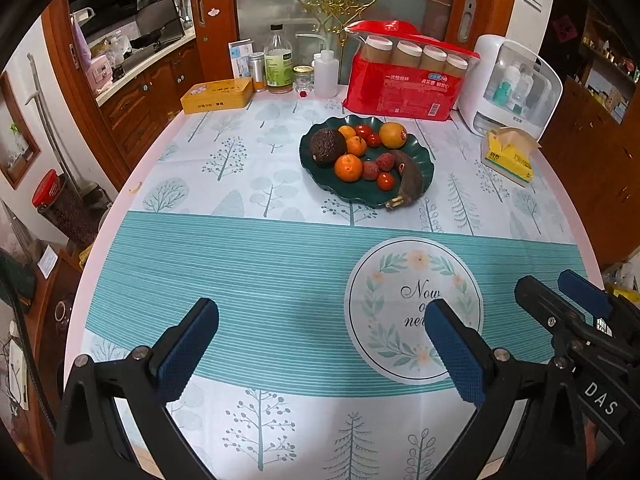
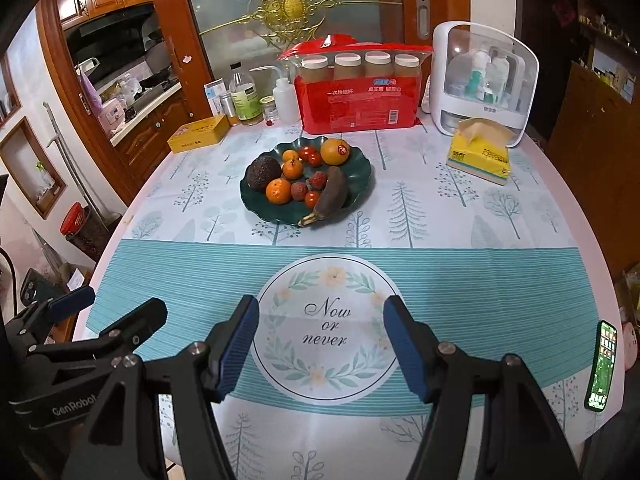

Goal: Organize fruits

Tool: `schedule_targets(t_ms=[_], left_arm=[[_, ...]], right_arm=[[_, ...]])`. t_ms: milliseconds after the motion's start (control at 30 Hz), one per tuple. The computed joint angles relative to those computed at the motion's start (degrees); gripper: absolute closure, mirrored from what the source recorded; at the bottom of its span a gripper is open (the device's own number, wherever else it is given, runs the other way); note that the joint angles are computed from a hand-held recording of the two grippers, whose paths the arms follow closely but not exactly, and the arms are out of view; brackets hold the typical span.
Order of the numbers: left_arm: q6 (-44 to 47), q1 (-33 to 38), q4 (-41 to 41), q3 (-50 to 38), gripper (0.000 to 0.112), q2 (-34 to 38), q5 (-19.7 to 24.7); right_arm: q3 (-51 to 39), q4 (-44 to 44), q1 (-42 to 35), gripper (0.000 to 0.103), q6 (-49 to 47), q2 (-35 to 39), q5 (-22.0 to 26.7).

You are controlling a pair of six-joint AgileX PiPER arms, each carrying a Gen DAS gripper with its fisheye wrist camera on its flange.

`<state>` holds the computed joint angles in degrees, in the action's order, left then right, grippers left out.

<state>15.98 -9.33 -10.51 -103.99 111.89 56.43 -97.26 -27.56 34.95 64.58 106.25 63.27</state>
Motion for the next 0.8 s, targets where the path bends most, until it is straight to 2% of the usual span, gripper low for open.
schedule_targets(t_ms=[800], left_arm=[[-2.3, -2.6, 3.2, 1.8, 0.010, 0.2, -1.0]], right_arm=[[4.2, 0.8, -0.9, 0.038, 2.2, -1.3, -1.4]])
